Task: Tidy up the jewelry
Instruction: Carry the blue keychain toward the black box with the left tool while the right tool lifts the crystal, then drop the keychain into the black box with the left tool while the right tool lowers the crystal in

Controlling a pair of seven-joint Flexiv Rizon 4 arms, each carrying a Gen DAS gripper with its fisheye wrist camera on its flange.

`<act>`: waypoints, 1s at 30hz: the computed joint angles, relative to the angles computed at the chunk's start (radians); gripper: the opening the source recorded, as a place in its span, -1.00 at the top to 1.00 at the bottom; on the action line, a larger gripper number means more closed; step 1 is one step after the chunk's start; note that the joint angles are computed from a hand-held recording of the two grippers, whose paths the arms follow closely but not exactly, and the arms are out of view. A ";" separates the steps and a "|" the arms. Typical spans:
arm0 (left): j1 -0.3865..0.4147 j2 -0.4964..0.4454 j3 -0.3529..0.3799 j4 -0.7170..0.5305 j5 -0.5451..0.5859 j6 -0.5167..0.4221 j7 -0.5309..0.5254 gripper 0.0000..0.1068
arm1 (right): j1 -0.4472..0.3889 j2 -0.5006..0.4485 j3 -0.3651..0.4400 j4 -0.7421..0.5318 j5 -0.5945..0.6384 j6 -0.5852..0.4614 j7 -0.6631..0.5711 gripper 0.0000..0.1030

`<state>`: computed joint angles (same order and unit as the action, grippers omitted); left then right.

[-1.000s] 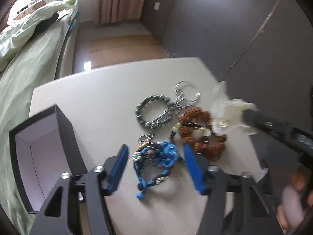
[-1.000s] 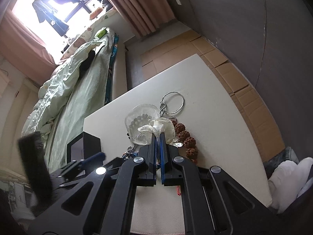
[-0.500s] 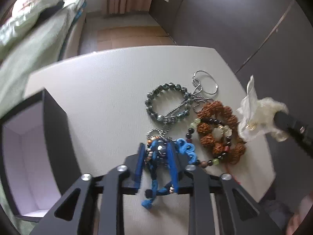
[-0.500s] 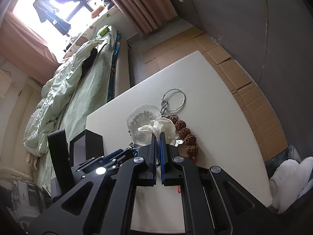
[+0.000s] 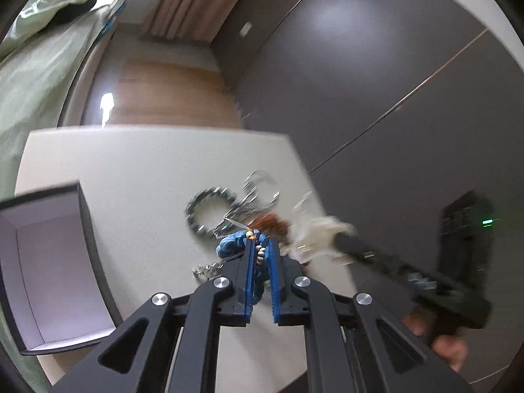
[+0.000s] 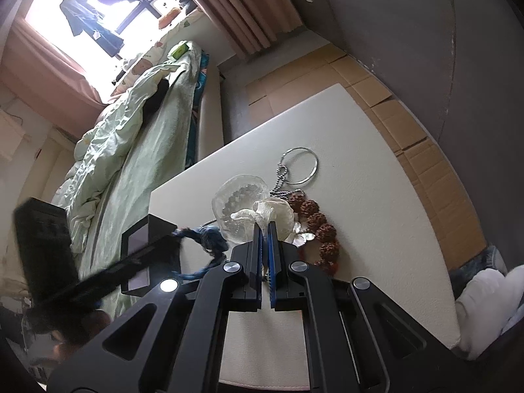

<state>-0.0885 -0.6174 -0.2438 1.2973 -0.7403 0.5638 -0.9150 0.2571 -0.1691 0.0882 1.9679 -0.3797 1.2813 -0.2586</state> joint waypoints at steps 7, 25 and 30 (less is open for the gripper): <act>0.031 0.051 -0.030 0.011 -0.125 0.026 0.065 0.88 | 0.003 -0.006 -0.018 0.010 -0.031 0.061 0.038 0.91; 0.040 0.208 0.011 0.028 -0.225 0.083 0.174 0.89 | 0.014 -0.003 -0.067 0.043 -0.115 0.212 0.120 0.91; 0.040 0.244 0.026 0.004 -0.235 0.104 0.191 0.89 | 0.020 0.004 -0.078 0.050 -0.142 0.222 0.136 0.91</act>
